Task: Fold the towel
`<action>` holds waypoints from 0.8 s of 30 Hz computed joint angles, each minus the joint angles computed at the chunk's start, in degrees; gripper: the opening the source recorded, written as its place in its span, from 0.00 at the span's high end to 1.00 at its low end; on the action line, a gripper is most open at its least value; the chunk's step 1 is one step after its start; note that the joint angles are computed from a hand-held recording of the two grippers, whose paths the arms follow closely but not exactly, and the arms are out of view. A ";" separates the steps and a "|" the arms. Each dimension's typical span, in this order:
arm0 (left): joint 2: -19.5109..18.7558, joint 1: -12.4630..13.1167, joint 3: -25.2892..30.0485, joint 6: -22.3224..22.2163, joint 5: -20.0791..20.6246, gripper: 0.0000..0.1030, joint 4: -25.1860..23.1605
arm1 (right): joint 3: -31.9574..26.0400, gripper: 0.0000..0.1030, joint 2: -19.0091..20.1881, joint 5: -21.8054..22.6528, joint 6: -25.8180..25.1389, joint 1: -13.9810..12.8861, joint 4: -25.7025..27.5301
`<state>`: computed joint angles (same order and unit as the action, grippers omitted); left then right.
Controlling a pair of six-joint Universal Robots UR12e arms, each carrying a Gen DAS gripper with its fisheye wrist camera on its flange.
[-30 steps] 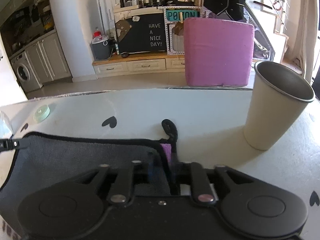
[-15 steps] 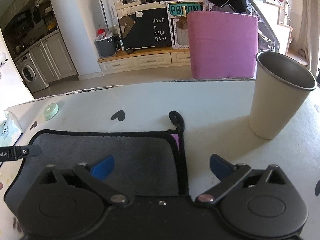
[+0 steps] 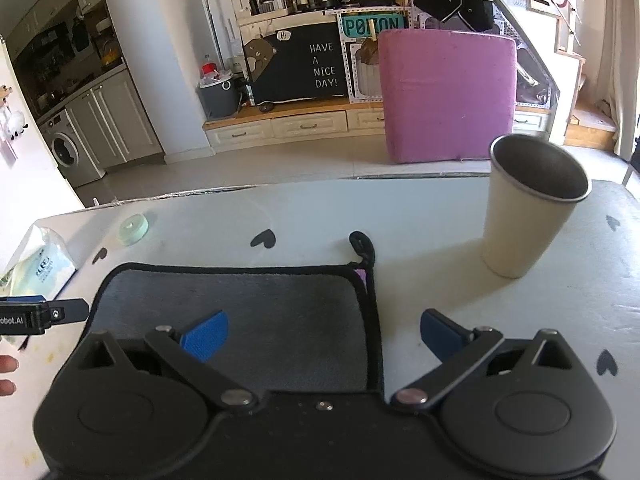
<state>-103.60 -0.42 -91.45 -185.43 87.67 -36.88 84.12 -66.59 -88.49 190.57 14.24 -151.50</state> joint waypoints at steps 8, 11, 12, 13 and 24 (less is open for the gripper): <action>2.42 -0.45 -0.21 0.29 -0.56 0.00 -1.75 | 1.15 0.01 -2.38 -0.36 0.37 0.44 0.12; 3.35 -0.63 -0.21 0.19 -0.41 0.00 -2.25 | 1.64 0.01 -3.42 -0.41 -0.02 0.54 -0.21; 3.64 -0.68 -0.21 0.09 -0.37 0.00 -2.42 | 1.75 0.01 -3.70 -0.49 -0.10 0.61 -0.26; 3.96 -0.75 -0.23 0.04 -0.26 0.00 -2.55 | 1.98 0.01 -4.09 -0.45 -0.31 0.63 -0.38; 7.97 -1.90 -1.50 1.82 1.06 0.00 -3.15 | 4.49 0.01 -8.13 -1.46 -0.46 1.36 -1.15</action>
